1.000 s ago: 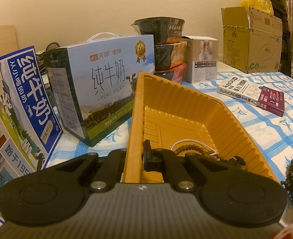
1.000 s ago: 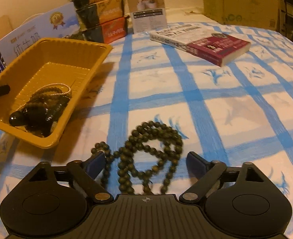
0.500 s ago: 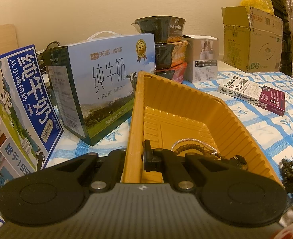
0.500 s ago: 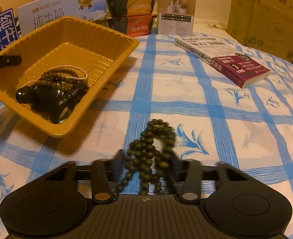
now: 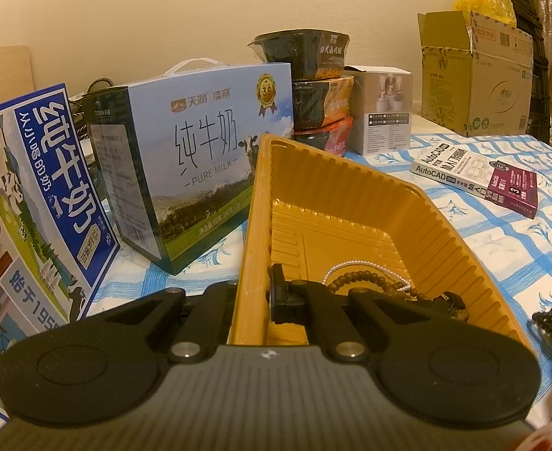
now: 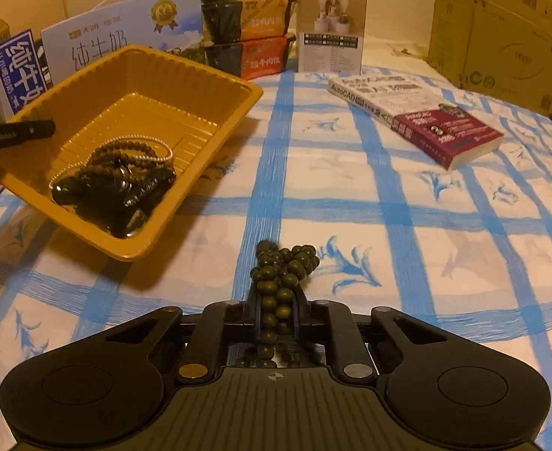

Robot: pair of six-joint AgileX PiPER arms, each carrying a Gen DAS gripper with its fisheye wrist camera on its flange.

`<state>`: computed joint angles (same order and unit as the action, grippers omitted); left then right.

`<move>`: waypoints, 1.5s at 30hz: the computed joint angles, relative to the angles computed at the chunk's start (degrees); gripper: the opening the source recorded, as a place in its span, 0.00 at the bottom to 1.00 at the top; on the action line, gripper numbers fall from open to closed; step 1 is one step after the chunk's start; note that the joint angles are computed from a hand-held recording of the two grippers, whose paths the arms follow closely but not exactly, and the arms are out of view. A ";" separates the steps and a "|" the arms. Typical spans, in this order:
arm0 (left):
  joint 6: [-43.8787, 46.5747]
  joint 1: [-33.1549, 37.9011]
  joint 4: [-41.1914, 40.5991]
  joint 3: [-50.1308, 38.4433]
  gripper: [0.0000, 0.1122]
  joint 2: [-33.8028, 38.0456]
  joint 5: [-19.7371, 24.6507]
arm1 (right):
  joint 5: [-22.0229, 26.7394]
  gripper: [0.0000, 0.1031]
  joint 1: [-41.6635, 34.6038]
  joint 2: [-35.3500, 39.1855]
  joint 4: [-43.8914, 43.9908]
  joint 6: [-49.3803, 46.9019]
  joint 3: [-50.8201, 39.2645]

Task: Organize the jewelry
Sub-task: 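Lift the green bead strand and carry it over the orange tray, then lower the green strand into the tray and open the right gripper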

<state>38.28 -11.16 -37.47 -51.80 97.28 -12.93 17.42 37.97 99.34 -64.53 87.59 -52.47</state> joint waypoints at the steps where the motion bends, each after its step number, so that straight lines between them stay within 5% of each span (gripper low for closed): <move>1: 0.00 0.00 0.00 0.00 0.03 0.00 0.00 | 0.41 0.14 0.16 -0.73 0.85 -1.02 0.04; 22: -1.47 -0.09 0.84 0.41 0.03 -0.09 -0.34 | 7.50 0.14 1.69 -12.89 20.39 -26.54 -9.90; 39: -7.41 0.76 6.04 0.56 0.03 -0.25 0.67 | -0.68 0.14 0.80 5.99 41.38 -46.57 -34.36; 45: -9.55 1.08 8.11 0.65 0.03 -0.33 0.99 | -0.18 0.14 1.13 14.23 46.75 -48.18 -40.94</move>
<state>28.73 -10.08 -29.36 -51.15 96.95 -11.94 17.24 39.10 113.57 -17.78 39.42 -93.41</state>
